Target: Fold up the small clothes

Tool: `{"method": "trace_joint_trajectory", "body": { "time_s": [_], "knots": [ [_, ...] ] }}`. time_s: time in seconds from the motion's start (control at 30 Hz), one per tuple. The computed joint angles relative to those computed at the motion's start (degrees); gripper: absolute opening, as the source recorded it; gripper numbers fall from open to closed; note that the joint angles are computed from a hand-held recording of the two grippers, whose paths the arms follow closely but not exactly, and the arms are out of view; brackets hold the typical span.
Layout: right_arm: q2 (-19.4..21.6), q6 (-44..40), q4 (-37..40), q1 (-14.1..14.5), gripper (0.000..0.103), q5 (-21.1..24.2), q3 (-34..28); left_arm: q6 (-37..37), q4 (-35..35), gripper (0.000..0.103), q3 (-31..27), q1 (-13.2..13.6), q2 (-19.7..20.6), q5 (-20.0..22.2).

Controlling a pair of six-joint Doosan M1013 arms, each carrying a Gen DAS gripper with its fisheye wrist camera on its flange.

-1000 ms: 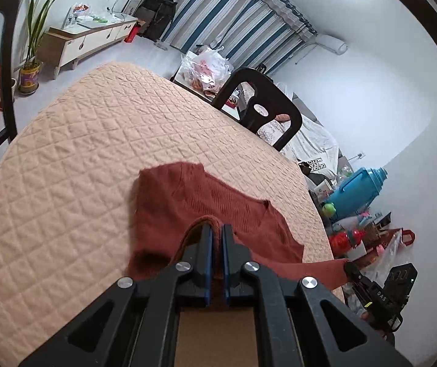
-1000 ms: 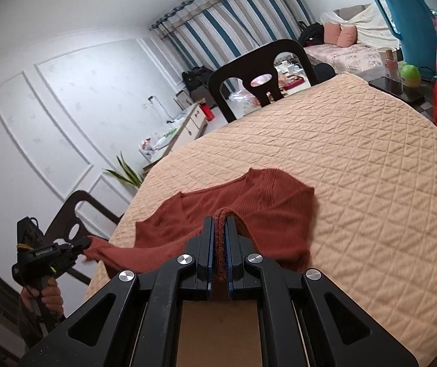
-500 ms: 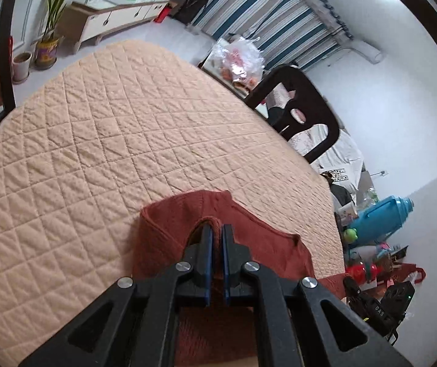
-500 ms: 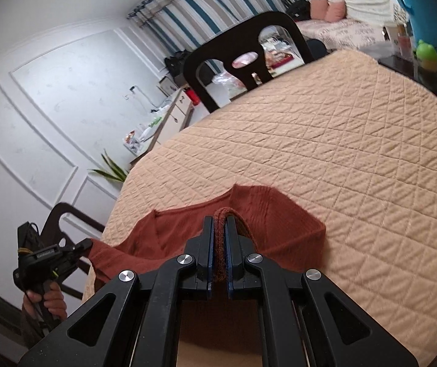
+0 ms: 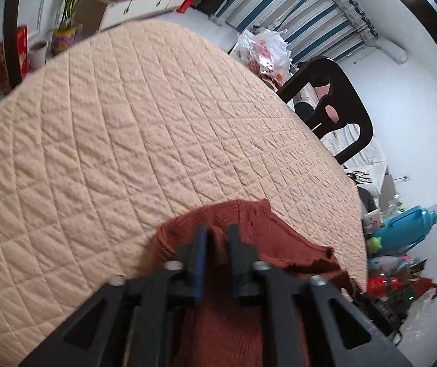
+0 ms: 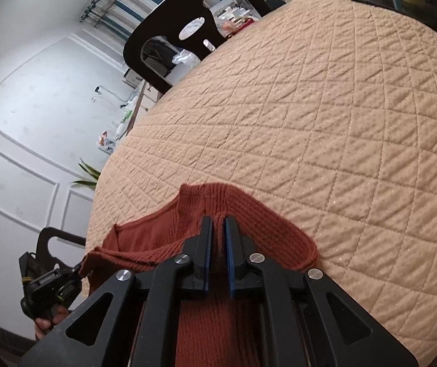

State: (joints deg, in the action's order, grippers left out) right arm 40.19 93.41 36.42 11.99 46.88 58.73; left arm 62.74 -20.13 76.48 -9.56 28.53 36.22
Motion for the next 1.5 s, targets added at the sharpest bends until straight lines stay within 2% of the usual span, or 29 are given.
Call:
{"method": "trace_joint_trajectory", "body": {
  "time_s": [0.03,0.07,0.13,0.17,0.23,0.37,0.43,0.5,0.57,0.67,0.77,0.9,1.0,1.13,1.23,1.43,1.5],
  "knots": [
    [0.0,0.5,-0.8,0.1,0.018,-0.6,0.0,-0.5,0.9,0.042,0.1,-0.1,-0.2,-0.5],
    [-0.2,1.1,-1.6,0.2,0.024,-1.2,0.1,-0.8,1.3,0.047,0.4,0.0,-0.4,-1.0],
    [-0.4,1.2,-2.0,0.3,0.026,-1.7,0.2,-1.6,2.6,0.05,0.8,0.0,-0.7,-1.9],
    [-0.4,1.3,-2.3,0.3,0.026,-1.7,0.2,-2.9,4.7,0.054,0.8,-0.3,-0.8,-1.8],
    [-0.4,2.0,-4.0,0.6,0.027,-1.9,0.1,-4.7,9.0,0.055,0.8,-0.8,-1.1,-1.9],
    [-1.0,2.6,-8.3,1.4,0.028,-3.9,0.3,-4.3,11.7,0.066,1.4,-1.3,-1.8,-2.6],
    [-1.7,4.1,-13.0,2.1,0.034,-6.6,1.0,-4.6,12.3,0.066,1.9,-1.4,-2.3,-2.9],
    [-2.4,5.3,-16.3,2.6,0.046,-8.9,1.9,-5.1,14.4,0.067,2.5,-1.7,-2.9,-3.6],
    [-3.2,4.8,-17.6,3.0,0.046,-11.3,3.1,-5.3,16.6,0.067,2.9,-2.2,-3.3,-3.9],
    [-3.9,2.3,-18.4,3.5,0.046,-12.7,3.8,-2.8,16.0,0.068,3.1,-2.8,-3.8,-4.1],
    [-4.4,-2.5,-17.9,4.2,0.046,-12.5,4.3,-0.7,16.6,0.071,3.6,-3.8,-4.1,-4.5],
    [-3.8,-12.4,-12.7,4.7,0.046,-7.0,3.5,5.9,15.5,0.071,3.9,-5.3,-4.0,-2.7],
    [-3.6,-12.5,-16.9,5.8,0.046,-4.9,3.6,7.3,17.0,0.071,4.0,-6.3,-3.9,-0.7],
    [-2.8,-10.4,-22.2,6.7,0.046,-2.4,3.3,4.1,21.9,0.071,5.0,-7.1,-4.2,-0.2],
    [-3.1,-10.2,-25.3,7.2,0.046,-4.0,4.3,2.7,24.8,0.071,5.6,-7.5,-4.4,-0.3],
    [-3.9,-7.9,-29.8,8.1,0.046,-4.6,5.0,0.8,25.6,0.071,5.6,-7.1,-4.4,2.6],
    [-5.2,-10.4,-28.2,8.3,0.046,-6.5,6.8,-0.1,25.8,0.071,6.2,-7.0,-4.8,2.5]
  ]
}}
